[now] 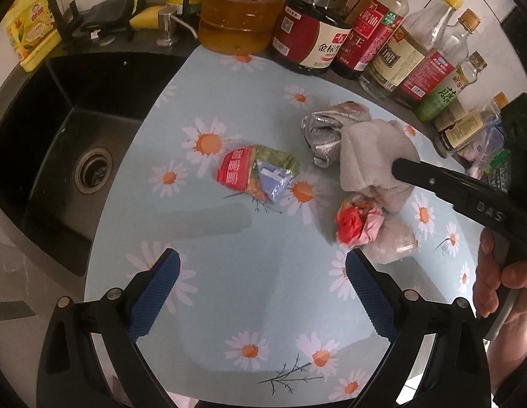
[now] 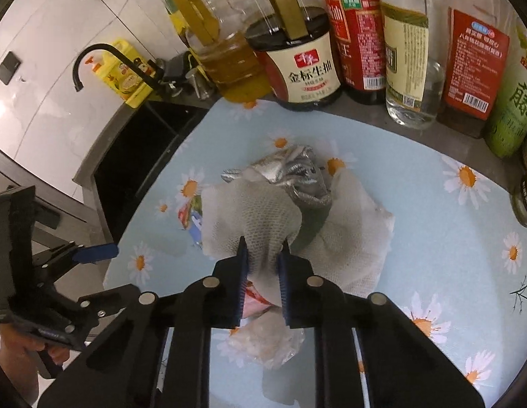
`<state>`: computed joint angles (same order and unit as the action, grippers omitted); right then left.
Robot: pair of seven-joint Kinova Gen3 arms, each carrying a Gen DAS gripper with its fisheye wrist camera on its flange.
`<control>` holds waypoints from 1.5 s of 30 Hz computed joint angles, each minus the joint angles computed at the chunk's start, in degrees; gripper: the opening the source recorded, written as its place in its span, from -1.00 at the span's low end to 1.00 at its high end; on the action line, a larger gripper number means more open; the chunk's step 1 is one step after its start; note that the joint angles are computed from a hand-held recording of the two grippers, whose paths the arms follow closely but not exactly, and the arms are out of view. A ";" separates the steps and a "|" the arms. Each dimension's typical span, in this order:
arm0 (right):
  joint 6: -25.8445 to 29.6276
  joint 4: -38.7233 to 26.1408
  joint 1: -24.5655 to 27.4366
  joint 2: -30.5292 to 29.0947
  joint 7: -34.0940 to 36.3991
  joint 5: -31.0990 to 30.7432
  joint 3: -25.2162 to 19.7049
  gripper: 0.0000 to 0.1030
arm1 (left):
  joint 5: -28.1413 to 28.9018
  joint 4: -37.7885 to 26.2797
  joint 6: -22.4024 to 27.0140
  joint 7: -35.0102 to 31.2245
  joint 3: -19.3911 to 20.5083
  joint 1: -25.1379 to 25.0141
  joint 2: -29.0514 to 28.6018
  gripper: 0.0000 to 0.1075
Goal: Collect trash
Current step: 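Grasp the white mesh cloth with the right tool while the left approaches the snack wrapper, then grasp the red and green snack wrapper with the left tool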
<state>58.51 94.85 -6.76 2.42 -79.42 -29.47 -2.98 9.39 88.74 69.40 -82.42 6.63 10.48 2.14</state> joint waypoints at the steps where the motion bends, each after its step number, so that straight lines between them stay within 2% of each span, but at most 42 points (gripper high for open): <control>1: -0.09 0.09 0.13 -0.51 0.26 -0.21 0.10 -0.66 | -0.13 -0.18 -0.19 -0.18 0.06 0.06 0.13 0.77; 11: 1.09 1.01 1.35 -6.57 1.46 -2.31 2.79 -0.66 | -1.74 -2.96 -0.66 -2.84 0.63 1.06 3.08 0.77; 22: 2.63 5.17 2.75 -12.10 0.88 -1.86 6.50 -0.66 | -4.45 -7.49 -0.66 -6.09 0.76 2.54 8.89 0.77; 26: 2.98 7.16 2.91 -13.21 1.40 -2.45 7.71 -0.66 | -4.31 -7.69 -1.79 -8.09 0.59 2.30 10.58 0.76; 33: 3.15 9.16 3.36 -13.42 2.10 -2.76 8.61 -0.66 | -5.87 -9.86 -0.85 -8.54 0.35 3.19 13.31 0.74; 41: 3.67 9.56 4.13 -13.28 3.08 -3.42 9.07 -0.66 | -6.18 -11.14 0.02 -8.83 0.15 3.47 15.48 0.46; 43: 3.74 9.79 4.31 -13.29 3.11 -3.49 9.14 -0.66 | -5.75 -11.08 0.09 -9.12 0.17 3.23 15.78 0.31; 45: 3.71 9.90 4.45 -13.30 3.01 -3.38 9.05 -0.66 | -5.99 -10.78 -0.20 -9.25 0.17 3.43 15.75 0.30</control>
